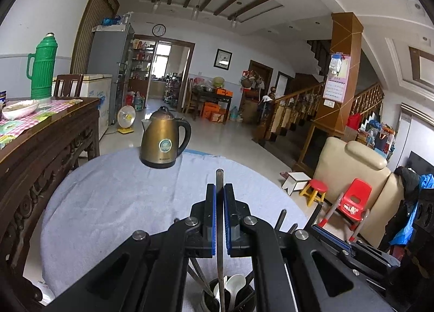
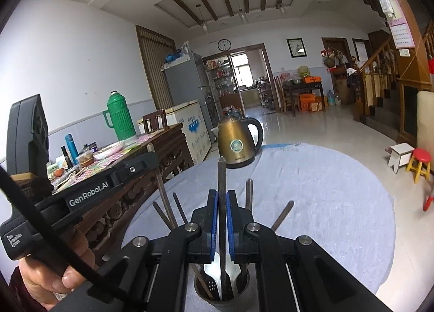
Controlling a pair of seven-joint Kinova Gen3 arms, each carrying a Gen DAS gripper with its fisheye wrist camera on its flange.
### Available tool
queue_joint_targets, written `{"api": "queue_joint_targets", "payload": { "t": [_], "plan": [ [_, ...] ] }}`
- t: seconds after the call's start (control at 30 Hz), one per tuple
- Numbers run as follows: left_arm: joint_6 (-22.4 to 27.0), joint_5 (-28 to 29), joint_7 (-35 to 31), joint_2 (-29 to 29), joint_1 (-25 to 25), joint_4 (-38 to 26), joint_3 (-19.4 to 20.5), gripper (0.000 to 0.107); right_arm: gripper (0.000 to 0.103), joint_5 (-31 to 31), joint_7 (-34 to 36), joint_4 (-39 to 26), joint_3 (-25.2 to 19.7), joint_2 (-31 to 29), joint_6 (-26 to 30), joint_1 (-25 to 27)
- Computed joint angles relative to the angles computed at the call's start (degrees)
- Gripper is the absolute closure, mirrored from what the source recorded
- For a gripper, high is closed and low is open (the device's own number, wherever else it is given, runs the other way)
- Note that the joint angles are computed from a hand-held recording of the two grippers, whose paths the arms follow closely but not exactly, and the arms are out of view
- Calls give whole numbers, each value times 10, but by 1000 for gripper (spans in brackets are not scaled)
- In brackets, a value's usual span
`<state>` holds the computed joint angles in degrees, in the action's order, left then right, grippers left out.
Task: Organize utensils
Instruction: 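Carry both held chopsticks up and over the holder cup, then lower the chopsticks into the holder cup and open both tools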
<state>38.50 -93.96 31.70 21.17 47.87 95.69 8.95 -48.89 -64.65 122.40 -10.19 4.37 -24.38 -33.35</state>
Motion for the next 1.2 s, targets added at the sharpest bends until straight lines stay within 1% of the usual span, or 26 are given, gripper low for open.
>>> {"api": "queue_joint_targets", "payload": {
  "t": [0.03, 0.2, 0.37, 0.5, 0.67, 0.87, 1.0, 1.07, 1.17, 1.2],
  "plan": [
    [0, 4, -2, 2, 0, -1, 1, 102, 96, 4, -5, 2, -6, 0, -1, 6],
    [1, 19, -12, 10, 8, -8, -3, 102, 96, 44, -53, 13, -1, 2, 6, 10],
    [11, 25, -19, 13, 18, -11, -9, 102, 96, 69, -87, 19, 3, 7, 9, 12],
    [18, 33, -16, 11, 22, -12, -12, 102, 96, 111, -136, 25, 5, 5, 20, 23],
    [20, 32, -8, 7, 22, -5, -12, 102, 96, 123, -147, 28, 8, 9, 17, 20],
    [-3, 39, -5, 2, 13, 0, -9, 102, 96, 127, -158, 28, 14, 14, 20, 15],
    [-6, 36, -6, 0, 17, 0, -7, 102, 96, 125, -164, 31, 16, 14, 22, 14],
    [-6, 35, -6, 1, 19, 0, -7, 102, 96, 137, -180, 35, 14, 12, 26, 19],
    [-4, 38, -10, 1, 23, 0, -6, 102, 96, 141, -186, 38, 14, 12, 23, 18],
    [-2, 36, -8, 1, 25, 1, -6, 102, 96, 153, -198, 41, 12, 11, 23, 22]
  ]
}}
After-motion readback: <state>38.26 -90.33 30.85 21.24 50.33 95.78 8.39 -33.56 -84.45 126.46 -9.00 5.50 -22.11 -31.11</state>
